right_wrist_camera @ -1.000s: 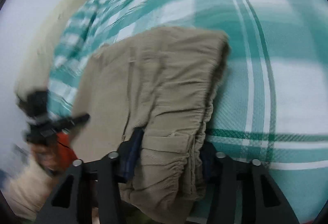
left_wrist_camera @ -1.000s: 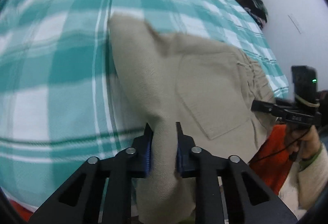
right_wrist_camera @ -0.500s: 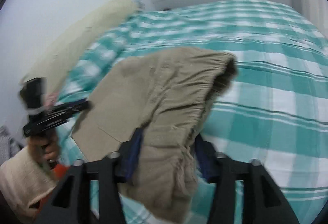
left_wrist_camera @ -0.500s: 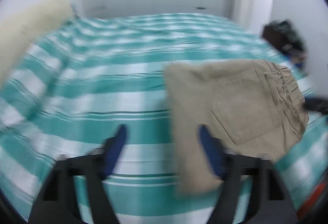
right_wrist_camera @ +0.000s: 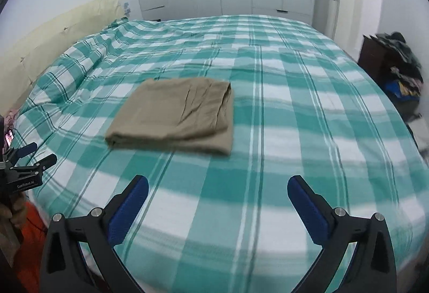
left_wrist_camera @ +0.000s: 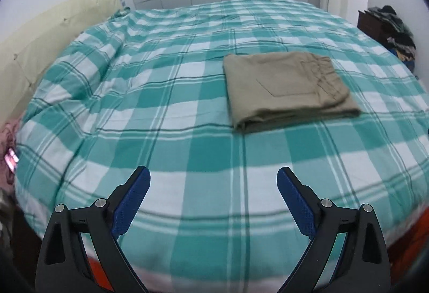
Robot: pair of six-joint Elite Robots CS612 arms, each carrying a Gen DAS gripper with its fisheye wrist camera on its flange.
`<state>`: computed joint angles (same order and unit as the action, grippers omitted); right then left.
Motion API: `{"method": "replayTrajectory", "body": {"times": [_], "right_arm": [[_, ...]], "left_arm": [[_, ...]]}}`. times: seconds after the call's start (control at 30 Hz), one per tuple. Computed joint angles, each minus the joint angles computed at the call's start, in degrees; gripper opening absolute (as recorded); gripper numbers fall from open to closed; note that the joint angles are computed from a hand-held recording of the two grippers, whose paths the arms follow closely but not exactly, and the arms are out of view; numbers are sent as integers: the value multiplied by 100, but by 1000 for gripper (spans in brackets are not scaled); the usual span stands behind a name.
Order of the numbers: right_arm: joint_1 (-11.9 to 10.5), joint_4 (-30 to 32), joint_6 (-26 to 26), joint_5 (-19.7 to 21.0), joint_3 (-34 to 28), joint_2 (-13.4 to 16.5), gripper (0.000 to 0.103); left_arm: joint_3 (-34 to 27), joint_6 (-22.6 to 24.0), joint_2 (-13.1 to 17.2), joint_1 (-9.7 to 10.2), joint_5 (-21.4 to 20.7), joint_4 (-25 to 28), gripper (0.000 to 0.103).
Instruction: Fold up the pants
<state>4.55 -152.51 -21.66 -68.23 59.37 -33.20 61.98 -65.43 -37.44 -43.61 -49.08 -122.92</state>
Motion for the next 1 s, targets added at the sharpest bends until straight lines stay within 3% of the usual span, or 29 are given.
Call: {"method": "replayTrajectory", "body": {"times": [0.2, 0.37, 0.7, 0.87, 1.0], "right_arm": [[46, -222, -64, -141, 1056, -537, 102], [104, -445, -389, -293, 1391, -787, 102], [145, -795, -517, -354, 1685, -994, 102], [144, -926, -532, -431, 1786, -1045, 102], [130, -986, -516, -340, 1812, -1065, 102]], "left_arm": [[176, 255, -180, -197, 77, -49, 97], [462, 297, -321, -277, 20, -526, 98], [572, 339, -383, -353, 223, -865, 98], [697, 384, -431, -362, 118, -1317, 102], [651, 397, -421, -379, 182, -1215, 102]]}}
